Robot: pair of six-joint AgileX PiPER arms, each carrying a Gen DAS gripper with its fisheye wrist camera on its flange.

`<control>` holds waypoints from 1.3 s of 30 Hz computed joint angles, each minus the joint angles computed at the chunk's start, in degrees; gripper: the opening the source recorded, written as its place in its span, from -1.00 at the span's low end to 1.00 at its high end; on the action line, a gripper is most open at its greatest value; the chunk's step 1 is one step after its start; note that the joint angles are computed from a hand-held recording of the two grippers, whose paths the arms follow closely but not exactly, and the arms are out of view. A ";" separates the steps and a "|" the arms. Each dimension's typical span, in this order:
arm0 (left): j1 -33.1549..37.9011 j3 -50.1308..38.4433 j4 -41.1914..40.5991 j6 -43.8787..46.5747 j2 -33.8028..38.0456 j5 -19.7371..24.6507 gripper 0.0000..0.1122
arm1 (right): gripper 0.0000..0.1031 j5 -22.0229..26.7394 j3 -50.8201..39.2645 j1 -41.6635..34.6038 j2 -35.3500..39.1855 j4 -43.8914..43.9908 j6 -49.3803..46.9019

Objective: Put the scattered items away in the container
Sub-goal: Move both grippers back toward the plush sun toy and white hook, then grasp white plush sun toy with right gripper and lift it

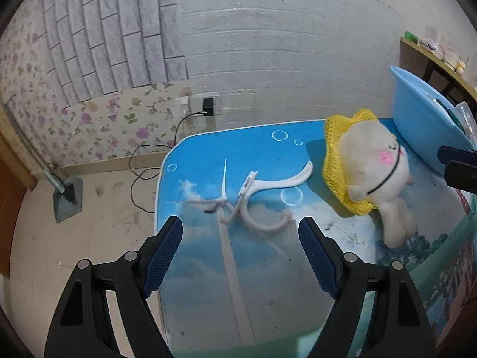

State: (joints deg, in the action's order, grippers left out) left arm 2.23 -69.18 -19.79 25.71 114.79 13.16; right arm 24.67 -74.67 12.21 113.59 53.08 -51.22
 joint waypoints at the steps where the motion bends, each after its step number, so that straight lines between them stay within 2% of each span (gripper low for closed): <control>1: 0.27 -0.88 -1.15 1.68 0.65 0.67 0.43 | 0.19 0.13 -1.53 0.51 1.23 -1.86 2.47; 6: 1.15 -3.48 -7.24 9.39 2.94 2.20 0.43 | 0.22 -0.44 -6.92 3.16 5.51 -10.08 10.28; 11: 1.52 -5.38 -11.37 14.60 4.60 3.34 0.42 | 0.45 -0.95 -9.91 4.78 7.88 -16.69 16.29; 12: 1.41 -6.29 -10.23 13.97 5.23 4.02 0.40 | 0.57 -1.01 -10.21 5.17 8.04 -18.81 18.19; 13: 1.48 -6.82 -11.37 15.41 5.51 4.66 0.35 | 0.59 -1.16 -10.78 5.40 8.46 -20.21 19.48; 19: 0.83 -7.59 -14.92 20.53 5.76 5.56 -0.02 | 0.61 -1.14 -14.69 6.92 11.49 -28.00 25.83; 26: -0.77 -4.59 -15.25 22.28 3.86 3.66 -0.03 | 0.62 -0.48 -16.69 8.32 12.80 -34.45 29.41; 32: -1.49 -0.32 -15.47 21.00 0.51 2.48 -0.03 | 0.38 3.44 -15.43 5.66 11.67 -23.24 19.64; 39: -2.48 6.71 -17.25 19.96 -6.67 0.33 -0.03 | 0.35 0.77 -5.93 3.79 3.92 -14.65 10.96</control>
State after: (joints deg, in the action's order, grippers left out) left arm -0.25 -62.47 -37.04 45.68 108.12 13.50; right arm 25.44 -80.60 16.00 117.51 38.43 -40.26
